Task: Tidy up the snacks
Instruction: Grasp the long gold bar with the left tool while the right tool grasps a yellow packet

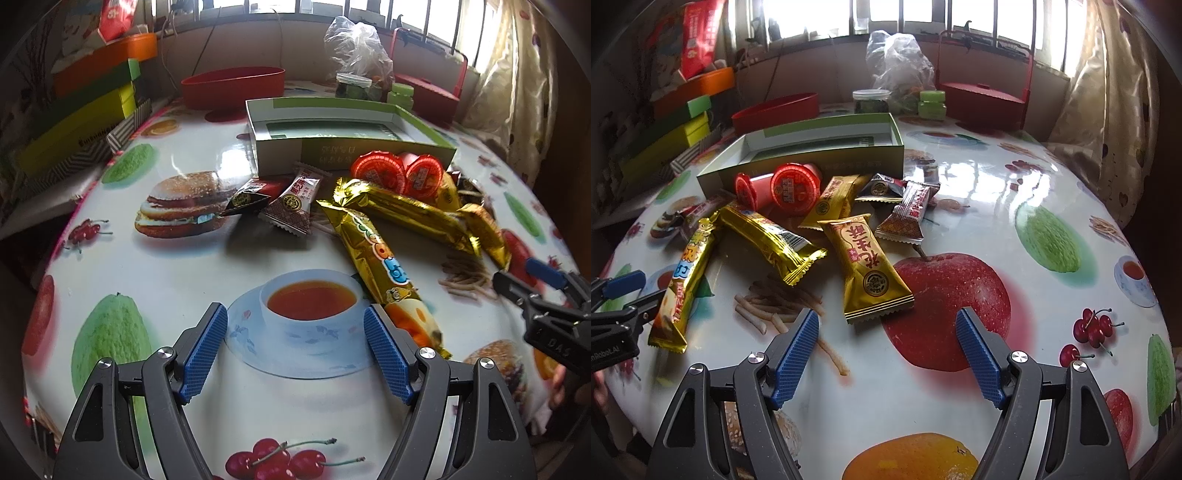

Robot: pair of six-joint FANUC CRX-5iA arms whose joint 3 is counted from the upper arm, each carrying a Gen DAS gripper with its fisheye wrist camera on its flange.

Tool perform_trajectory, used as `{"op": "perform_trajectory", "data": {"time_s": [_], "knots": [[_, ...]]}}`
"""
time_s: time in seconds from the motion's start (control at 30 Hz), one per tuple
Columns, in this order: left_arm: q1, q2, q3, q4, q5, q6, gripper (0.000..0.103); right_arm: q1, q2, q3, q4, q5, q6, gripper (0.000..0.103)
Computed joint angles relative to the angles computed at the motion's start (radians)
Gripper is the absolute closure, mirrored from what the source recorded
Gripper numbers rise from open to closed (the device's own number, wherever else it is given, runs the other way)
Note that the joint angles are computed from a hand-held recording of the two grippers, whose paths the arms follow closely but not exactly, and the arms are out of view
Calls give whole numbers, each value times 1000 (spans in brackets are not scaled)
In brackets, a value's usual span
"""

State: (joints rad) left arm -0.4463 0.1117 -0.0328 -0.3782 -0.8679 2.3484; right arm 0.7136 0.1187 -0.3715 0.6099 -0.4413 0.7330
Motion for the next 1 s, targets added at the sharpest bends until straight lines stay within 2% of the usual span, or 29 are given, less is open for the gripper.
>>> {"op": "perform_trajectory", "data": {"time_s": [0.07, 0.17, 0.23, 0.37, 0.43, 0.6, 0.67, 0.83, 1.0], "knots": [[19, -15, -22, 40, 24, -25, 26, 1, 0, 17, -42, -11, 45, 26], [12, -30, -27, 31, 27, -22, 26, -2, -4, 38, -120, -17, 124, 26], [18, -45, -39, 55, 61, -34, 26, -4, -7, 43, -149, -10, 157, 26], [23, -44, -32, 92, 90, -70, 26, -14, -14, 37, -128, 13, 160, 26], [39, -29, -32, 151, 112, -117, 26, -19, -3, 53, -130, 10, 182, 26], [36, 25, 18, 184, 92, -158, 26, -29, 40, 104, -119, -15, 206, 26], [37, 42, 31, 195, 91, -176, 26, -31, 70, 142, -132, -48, 229, 28], [39, 70, 52, 204, 79, -189, 26, -40, 98, 185, -184, -53, 290, 30], [37, 87, 74, 179, 41, -178, 28, -38, 113, 214, -238, -69, 350, 39]]}}
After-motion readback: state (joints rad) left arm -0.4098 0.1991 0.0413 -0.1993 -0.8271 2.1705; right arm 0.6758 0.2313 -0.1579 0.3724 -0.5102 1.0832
